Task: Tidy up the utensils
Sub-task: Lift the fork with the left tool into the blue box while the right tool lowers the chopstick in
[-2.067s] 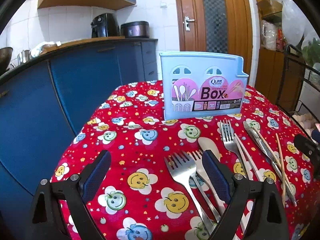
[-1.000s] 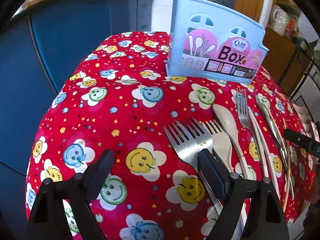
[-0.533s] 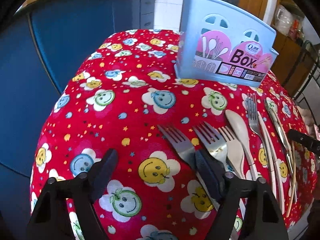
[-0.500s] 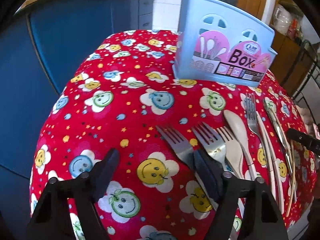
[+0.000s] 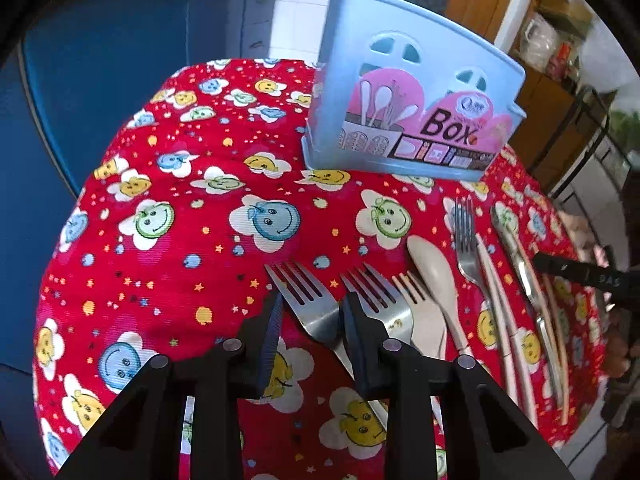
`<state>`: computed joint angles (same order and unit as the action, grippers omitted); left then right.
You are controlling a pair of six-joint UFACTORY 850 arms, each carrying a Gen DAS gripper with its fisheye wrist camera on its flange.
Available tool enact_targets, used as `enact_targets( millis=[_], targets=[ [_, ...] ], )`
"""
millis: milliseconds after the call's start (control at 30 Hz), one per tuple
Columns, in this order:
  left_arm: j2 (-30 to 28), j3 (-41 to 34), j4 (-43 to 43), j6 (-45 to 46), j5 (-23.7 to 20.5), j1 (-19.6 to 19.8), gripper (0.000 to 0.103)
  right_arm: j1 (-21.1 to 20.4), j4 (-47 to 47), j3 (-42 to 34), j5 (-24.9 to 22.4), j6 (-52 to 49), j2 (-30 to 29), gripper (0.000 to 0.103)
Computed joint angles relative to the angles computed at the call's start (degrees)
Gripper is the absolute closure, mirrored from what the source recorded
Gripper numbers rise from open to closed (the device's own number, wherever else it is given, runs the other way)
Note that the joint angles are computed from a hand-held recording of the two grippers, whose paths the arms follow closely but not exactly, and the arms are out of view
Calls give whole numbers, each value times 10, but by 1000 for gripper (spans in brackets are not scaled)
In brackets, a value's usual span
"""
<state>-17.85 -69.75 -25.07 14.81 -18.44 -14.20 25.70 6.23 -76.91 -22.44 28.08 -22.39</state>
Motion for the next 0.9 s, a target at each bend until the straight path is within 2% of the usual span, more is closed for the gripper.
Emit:
enact_targets(
  millis=[267,400,600,800,900],
  targets=[
    [-14,-12,-204,177,-39,24,78,-6,27,-30,-35,-29,-19,91],
    [-18,-15,-236,202,-45,24,80,0,-11,-38,-43,-11,-22,93],
    [6,8,-326,285,-19,23,82,4,29,-2,17,-39,6,97],
    [37,35,-400,365,7,23,82,19,-14,26,82,-3,43,97],
    [53,47,-446,411,16,21,83,29,-104,36,116,76,61,97]
  ],
)
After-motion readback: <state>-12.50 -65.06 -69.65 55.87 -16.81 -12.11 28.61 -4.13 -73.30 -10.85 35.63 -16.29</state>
